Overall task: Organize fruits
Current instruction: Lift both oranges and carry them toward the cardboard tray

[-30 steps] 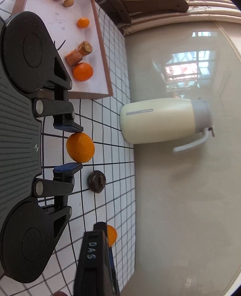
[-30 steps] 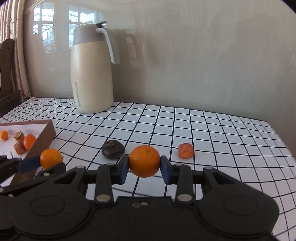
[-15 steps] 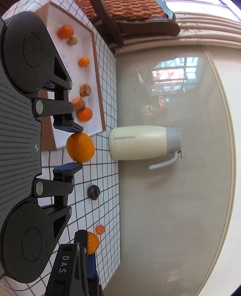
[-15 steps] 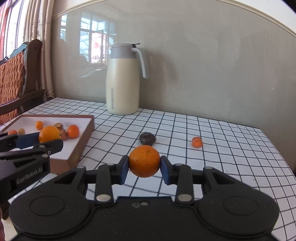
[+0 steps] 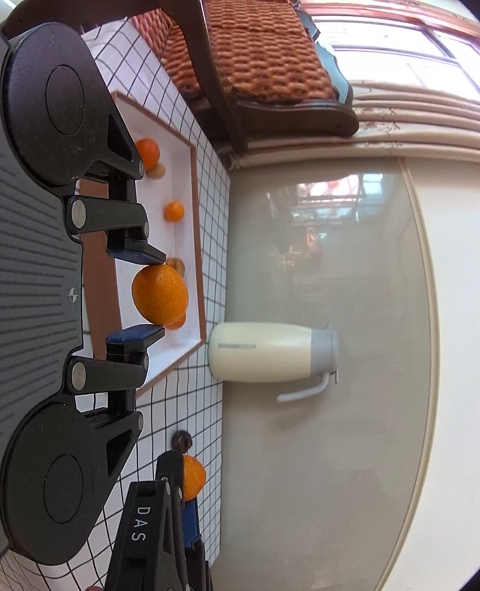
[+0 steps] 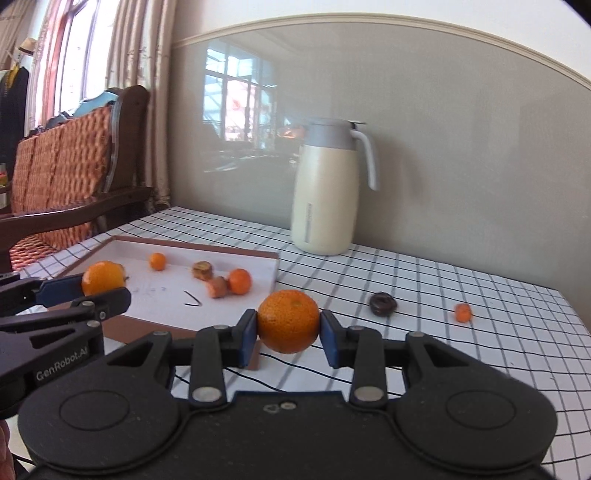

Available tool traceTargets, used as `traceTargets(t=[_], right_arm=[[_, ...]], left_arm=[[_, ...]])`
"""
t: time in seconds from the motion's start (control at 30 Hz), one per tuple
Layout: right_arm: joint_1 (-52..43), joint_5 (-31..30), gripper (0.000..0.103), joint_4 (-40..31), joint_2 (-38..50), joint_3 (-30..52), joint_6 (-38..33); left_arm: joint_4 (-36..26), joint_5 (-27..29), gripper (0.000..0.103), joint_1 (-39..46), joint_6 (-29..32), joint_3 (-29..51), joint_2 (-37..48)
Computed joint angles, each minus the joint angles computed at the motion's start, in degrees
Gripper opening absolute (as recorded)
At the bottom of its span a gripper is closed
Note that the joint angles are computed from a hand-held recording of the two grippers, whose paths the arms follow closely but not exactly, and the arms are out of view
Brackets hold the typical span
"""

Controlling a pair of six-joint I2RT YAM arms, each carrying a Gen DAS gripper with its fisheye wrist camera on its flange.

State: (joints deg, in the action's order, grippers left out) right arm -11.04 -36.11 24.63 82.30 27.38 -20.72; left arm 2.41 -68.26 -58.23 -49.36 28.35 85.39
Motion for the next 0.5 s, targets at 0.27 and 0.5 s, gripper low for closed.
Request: traceTargets(t=[0.27, 0.5], right_arm=[[6.29, 1.03, 0.028, 1.92, -2.26, -2.15, 1.23], [11.42, 3.62, 0.028, 4.81, -3.15, -1.82, 3.62]], left_arm=[[-5.98, -2.52, 0.036, 1.59, -4.03, -5.9, -9.12], [-3.36, -2.59, 0.036, 5.88, 1.96, -11.28, -17.53]])
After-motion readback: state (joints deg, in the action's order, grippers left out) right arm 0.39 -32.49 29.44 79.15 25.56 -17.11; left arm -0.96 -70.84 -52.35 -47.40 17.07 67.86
